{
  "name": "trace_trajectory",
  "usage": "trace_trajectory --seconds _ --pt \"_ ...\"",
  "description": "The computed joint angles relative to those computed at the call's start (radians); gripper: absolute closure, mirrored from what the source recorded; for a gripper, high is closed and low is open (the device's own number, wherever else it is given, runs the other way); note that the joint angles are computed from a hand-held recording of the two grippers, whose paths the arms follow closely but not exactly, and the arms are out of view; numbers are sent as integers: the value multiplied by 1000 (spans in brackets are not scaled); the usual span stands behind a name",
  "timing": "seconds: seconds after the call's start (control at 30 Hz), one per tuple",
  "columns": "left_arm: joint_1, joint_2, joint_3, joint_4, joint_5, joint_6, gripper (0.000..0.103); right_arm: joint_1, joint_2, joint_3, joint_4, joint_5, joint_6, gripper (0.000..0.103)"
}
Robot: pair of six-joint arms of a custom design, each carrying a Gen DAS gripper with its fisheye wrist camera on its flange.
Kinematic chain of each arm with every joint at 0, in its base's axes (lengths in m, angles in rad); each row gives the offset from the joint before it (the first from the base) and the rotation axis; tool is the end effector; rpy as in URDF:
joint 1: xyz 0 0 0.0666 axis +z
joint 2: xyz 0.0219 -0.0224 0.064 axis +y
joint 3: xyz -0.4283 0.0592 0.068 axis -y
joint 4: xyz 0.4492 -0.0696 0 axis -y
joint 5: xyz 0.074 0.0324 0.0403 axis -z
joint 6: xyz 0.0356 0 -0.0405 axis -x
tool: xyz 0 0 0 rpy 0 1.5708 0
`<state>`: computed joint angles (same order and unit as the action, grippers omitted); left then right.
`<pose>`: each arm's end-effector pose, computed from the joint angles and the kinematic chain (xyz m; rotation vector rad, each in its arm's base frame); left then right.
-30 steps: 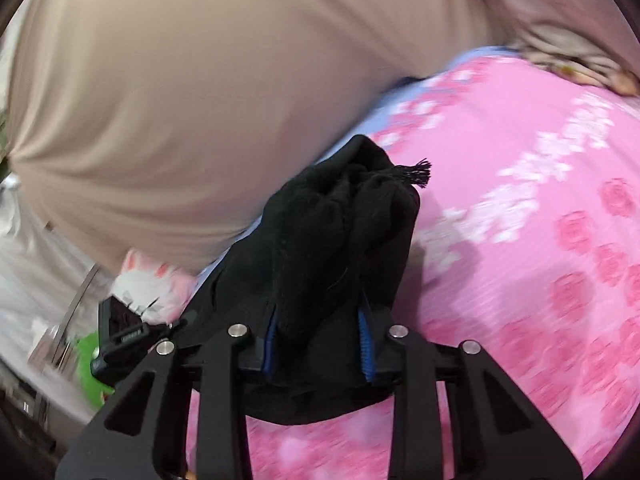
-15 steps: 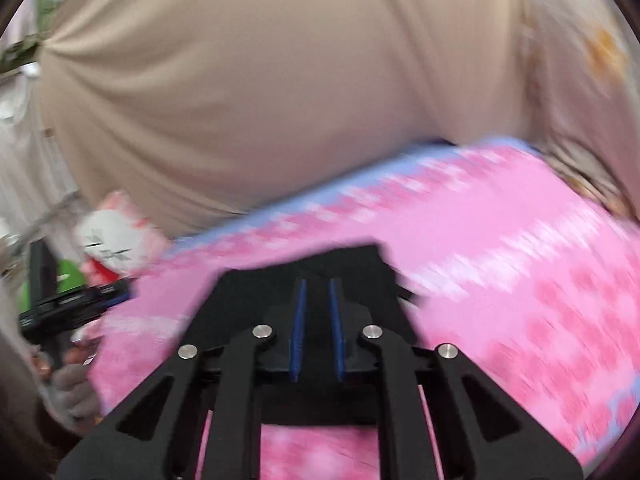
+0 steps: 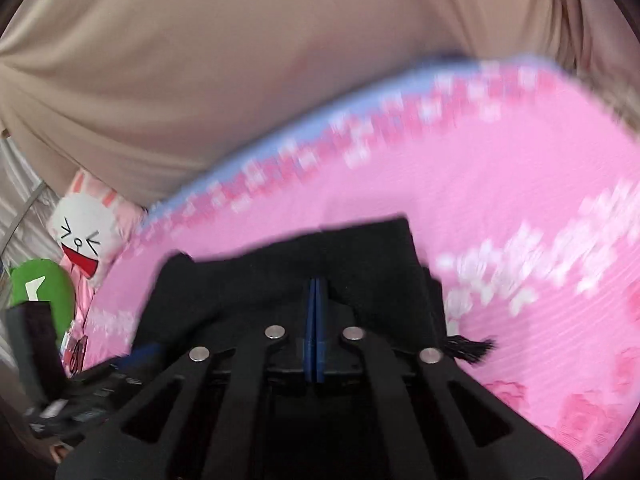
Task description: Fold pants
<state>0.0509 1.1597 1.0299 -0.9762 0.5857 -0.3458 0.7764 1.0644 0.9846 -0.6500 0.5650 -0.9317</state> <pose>0.4053 0.0005 0.3995 0.5457 2.4553 -0.6246 0.2982 0.2656 0.4328 0.4488 2.1399 0.3176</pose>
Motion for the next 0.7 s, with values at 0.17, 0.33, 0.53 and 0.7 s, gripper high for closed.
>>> trace_trajectory --seconds 0.17,0.33,0.53,0.7 --pt "-3 1 -5 14 -14 0 51 -10 78 28 -116 -13 22 103" --pt "-28 -18 -8 26 -78 1 48 10 55 46 -95 9 20 97" --pt "-38 -22 -8 37 -111 5 46 -71 184 191 -217 -125 158 97" --pt "-45 -17 -4 42 -119 -5 45 -166 295 205 -262 -238 130 103"
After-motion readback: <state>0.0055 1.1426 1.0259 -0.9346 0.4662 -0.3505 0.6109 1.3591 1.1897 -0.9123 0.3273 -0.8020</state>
